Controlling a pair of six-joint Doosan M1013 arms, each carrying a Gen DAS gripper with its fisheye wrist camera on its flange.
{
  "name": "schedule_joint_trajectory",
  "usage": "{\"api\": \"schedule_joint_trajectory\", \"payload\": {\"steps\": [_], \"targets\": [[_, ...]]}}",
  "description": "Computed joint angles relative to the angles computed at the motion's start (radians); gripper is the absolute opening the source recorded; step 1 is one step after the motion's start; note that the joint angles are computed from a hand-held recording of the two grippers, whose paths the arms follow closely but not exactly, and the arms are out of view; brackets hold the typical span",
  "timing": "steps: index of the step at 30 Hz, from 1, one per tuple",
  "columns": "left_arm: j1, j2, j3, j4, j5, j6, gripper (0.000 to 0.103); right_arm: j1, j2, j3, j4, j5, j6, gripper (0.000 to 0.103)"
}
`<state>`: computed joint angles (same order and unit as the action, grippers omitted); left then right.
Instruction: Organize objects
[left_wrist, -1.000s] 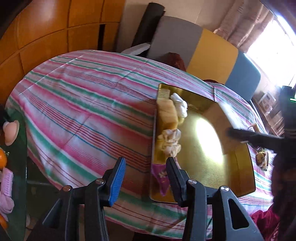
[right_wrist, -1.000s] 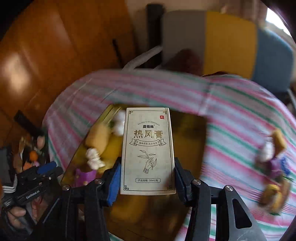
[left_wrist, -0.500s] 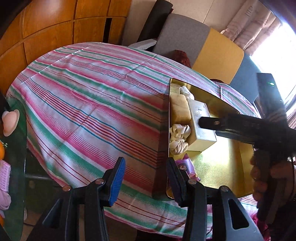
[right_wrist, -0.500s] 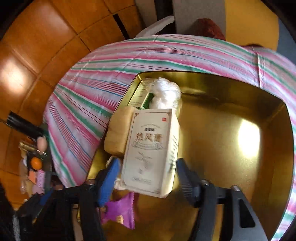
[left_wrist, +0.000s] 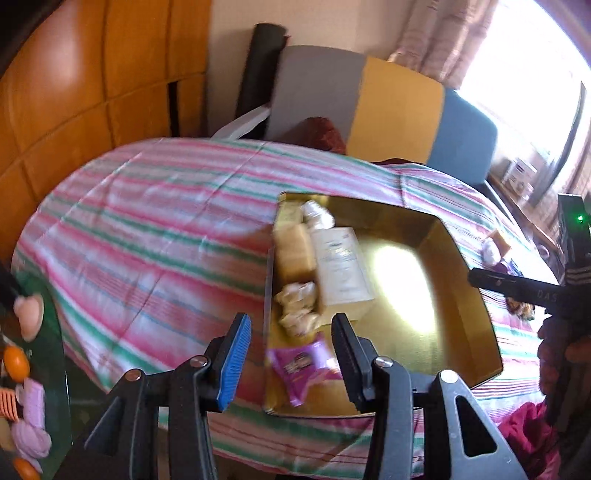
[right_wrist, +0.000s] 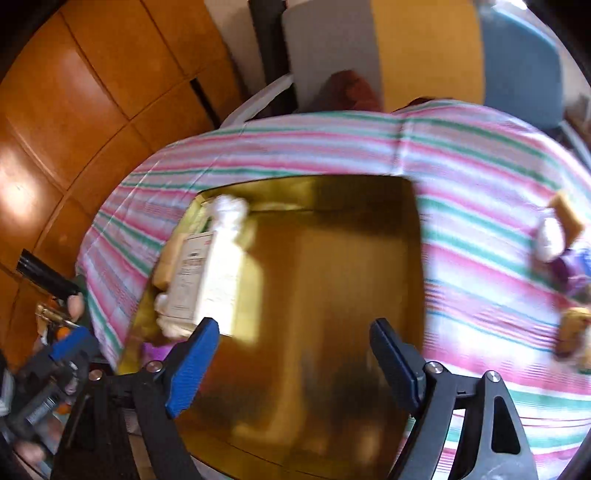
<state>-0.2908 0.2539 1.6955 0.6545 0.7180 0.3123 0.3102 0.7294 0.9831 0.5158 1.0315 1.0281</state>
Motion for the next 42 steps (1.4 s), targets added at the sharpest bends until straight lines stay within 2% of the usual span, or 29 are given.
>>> {"api": "schedule_joint_trajectory", "payload": {"steps": [6, 16, 19, 22, 23, 24, 25, 27, 29, 35, 38, 42], "targets": [[-0.024, 0.039, -0.072, -0.021, -0.001, 0.121, 0.046, -0.074, -0.028, 0.021, -0.013, -0.080, 0.054, 0.085], [-0.048, 0.126, -0.211, -0.143, 0.002, 0.361, 0.046, -0.182, -0.004, -0.048, -0.146, -0.198, 0.256, 0.089], [-0.046, 0.166, -0.273, -0.235, -0.004, 0.455, 0.046, -0.212, 0.021, -0.074, -0.250, -0.250, 0.383, 0.089], [-0.044, 0.204, -0.332, -0.329, -0.016, 0.551, 0.043, -0.237, 0.037, -0.066, -0.377, -0.305, 0.576, 0.089], [-0.044, 0.221, -0.356, -0.364, -0.012, 0.584, 0.040, -0.246, 0.042, -0.064, -0.416, -0.306, 0.659, 0.088], [-0.044, 0.239, -0.383, -0.396, -0.006, 0.615, 0.038, -0.256, 0.057, -0.087, -0.425, -0.258, 0.731, 0.084], [-0.043, 0.260, -0.416, -0.433, 0.002, 0.647, 0.037, -0.270, 0.068, -0.102, -0.382, -0.229, 0.769, 0.082], [-0.042, 0.299, -0.472, -0.504, 0.020, 0.706, 0.035, -0.293, 0.068, -0.095, -0.276, -0.247, 0.766, 0.082], [-0.044, 0.345, -0.538, -0.554, 0.050, 0.757, 0.035, -0.293, 0.072, -0.103, -0.281, -0.234, 0.774, 0.082], [-0.034, 0.486, -0.744, -0.691, 0.175, 0.822, 0.035, -0.295, 0.078, -0.111, -0.179, -0.196, 0.683, 0.083], [-0.027, 0.558, -0.856, -0.734, 0.239, 0.834, 0.035, -0.295, 0.078, -0.111, -0.143, -0.185, 0.648, 0.085], [-0.028, 0.652, -1.011, -0.731, 0.310, 0.873, 0.038, -0.296, 0.080, -0.114, -0.122, -0.174, 0.617, 0.085]]}}
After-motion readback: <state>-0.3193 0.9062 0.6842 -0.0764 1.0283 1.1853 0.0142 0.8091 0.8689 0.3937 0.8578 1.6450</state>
